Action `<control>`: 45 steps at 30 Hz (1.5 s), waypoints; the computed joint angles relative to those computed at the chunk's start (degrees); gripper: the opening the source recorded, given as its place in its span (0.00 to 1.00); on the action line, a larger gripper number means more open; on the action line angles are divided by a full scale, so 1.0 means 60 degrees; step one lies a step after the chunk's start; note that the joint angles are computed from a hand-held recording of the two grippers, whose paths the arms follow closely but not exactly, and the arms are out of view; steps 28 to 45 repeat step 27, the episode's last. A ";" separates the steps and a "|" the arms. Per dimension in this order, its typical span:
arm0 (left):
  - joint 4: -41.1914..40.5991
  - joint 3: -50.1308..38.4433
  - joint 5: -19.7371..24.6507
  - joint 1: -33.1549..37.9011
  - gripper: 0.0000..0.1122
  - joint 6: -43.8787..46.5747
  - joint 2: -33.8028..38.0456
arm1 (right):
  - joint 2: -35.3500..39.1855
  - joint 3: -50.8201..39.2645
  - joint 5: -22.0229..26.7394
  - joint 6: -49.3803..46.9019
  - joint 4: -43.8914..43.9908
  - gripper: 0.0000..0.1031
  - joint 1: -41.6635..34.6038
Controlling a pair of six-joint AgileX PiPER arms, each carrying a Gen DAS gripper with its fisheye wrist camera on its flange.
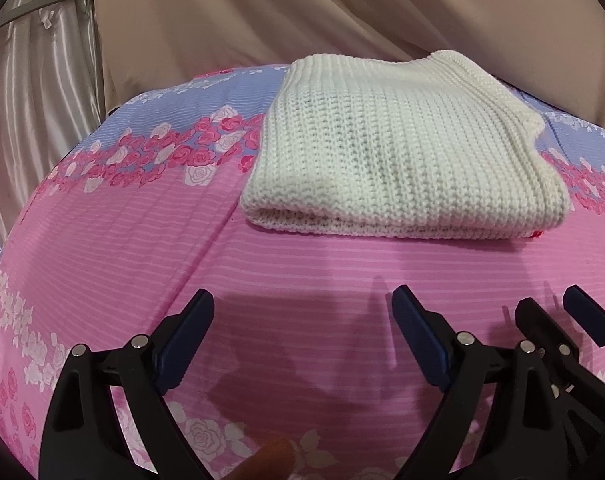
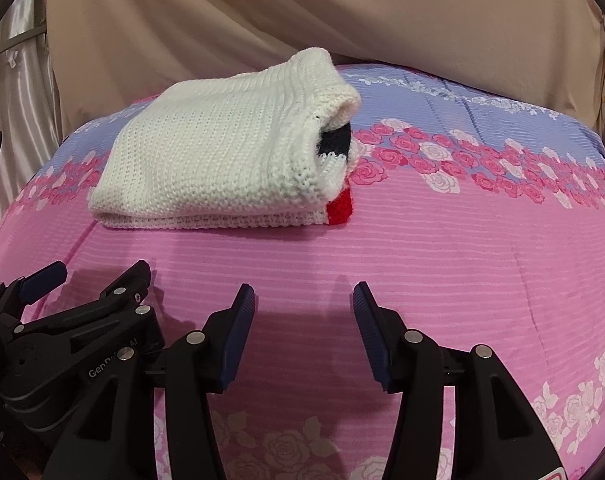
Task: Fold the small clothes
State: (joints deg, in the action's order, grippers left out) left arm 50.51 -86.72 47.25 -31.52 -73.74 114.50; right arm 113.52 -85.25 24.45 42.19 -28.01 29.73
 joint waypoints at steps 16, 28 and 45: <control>0.0113 0.0088 -0.0068 0.0035 0.75 -0.0002 -0.0059 | -0.0028 0.0077 0.0003 0.0092 -0.0241 0.49 -0.0001; 0.0266 0.0031 0.0169 -0.0078 0.75 -0.0172 -0.0017 | -0.0062 0.0131 0.0120 0.0731 -0.0946 0.49 0.0151; 0.0266 0.0031 0.0169 -0.0078 0.75 -0.0172 -0.0017 | -0.0062 0.0131 0.0120 0.0731 -0.0946 0.49 0.0151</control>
